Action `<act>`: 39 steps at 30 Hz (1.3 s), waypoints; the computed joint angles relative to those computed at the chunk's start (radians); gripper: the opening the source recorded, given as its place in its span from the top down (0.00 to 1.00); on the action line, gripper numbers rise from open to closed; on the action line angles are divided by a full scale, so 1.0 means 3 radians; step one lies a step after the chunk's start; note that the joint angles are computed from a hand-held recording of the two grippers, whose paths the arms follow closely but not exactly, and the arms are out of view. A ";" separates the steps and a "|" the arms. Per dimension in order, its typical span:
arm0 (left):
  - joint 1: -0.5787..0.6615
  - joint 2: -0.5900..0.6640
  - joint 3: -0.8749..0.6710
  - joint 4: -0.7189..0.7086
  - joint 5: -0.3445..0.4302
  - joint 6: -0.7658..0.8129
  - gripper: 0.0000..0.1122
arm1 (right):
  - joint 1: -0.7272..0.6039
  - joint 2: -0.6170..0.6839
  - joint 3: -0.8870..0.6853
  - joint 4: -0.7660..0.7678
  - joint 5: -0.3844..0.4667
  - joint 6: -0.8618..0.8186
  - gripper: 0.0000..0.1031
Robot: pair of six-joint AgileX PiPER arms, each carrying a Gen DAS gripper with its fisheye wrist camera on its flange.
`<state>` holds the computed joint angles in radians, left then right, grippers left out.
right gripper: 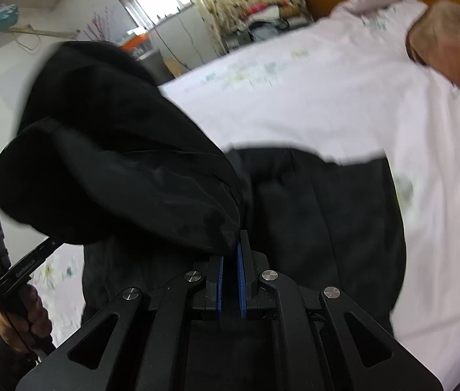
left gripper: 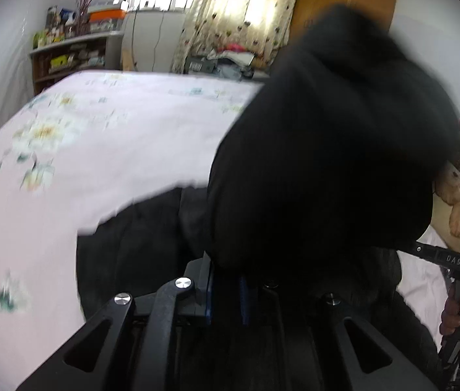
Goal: Fold large clothes
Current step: 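Grasp the hood with the left tool while the right tool grasps the collar, lift, then fold the hood and shoulders down onto the jacket body with both tools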
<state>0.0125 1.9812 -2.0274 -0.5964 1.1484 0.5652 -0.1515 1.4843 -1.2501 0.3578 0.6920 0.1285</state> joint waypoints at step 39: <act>-0.0073 -0.0671 0.1863 0.0151 -0.0608 0.0447 0.65 | 0.0771 0.0280 0.0549 -0.0262 -0.0323 0.0495 0.72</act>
